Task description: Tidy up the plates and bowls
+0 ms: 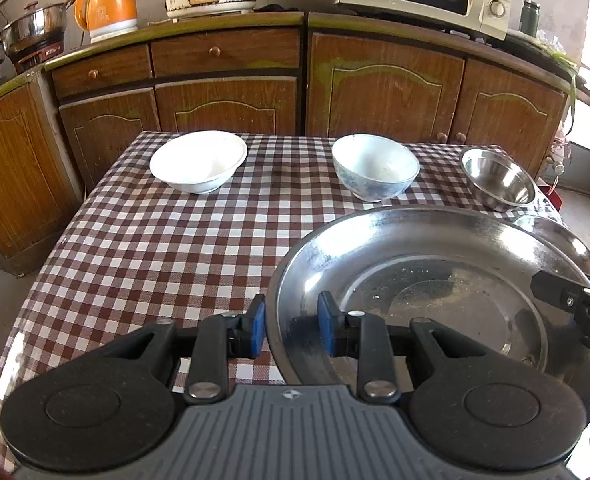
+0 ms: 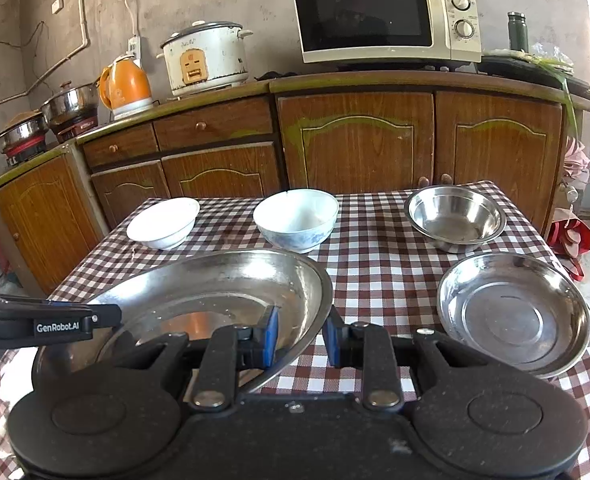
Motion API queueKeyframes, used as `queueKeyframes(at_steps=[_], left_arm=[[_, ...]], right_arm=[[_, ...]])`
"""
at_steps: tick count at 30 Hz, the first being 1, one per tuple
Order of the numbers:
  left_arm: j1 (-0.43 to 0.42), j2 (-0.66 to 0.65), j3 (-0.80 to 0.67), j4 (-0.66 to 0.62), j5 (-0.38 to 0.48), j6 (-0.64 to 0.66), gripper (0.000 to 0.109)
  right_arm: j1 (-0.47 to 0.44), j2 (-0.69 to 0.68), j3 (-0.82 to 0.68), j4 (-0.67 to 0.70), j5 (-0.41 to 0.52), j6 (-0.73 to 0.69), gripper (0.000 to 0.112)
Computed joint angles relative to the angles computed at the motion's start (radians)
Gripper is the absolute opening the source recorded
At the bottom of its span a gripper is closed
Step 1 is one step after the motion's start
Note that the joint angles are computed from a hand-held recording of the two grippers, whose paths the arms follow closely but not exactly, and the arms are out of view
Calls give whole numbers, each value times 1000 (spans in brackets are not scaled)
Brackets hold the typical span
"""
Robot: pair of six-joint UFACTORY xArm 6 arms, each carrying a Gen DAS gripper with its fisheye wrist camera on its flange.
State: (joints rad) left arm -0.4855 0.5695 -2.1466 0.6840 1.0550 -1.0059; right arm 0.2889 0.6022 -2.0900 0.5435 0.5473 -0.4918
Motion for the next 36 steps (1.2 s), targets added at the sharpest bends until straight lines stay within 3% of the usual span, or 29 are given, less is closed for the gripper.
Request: queueKeyframes(at_steps=[15, 36], left_arm=[[-33, -62, 72, 26, -15, -30, 29], [-70, -99, 121, 16, -31, -43, 29]], right_arm=[[-7, -140, 187, 79, -68, -74, 32], [-27, -250, 329, 139, -101, -132, 32]])
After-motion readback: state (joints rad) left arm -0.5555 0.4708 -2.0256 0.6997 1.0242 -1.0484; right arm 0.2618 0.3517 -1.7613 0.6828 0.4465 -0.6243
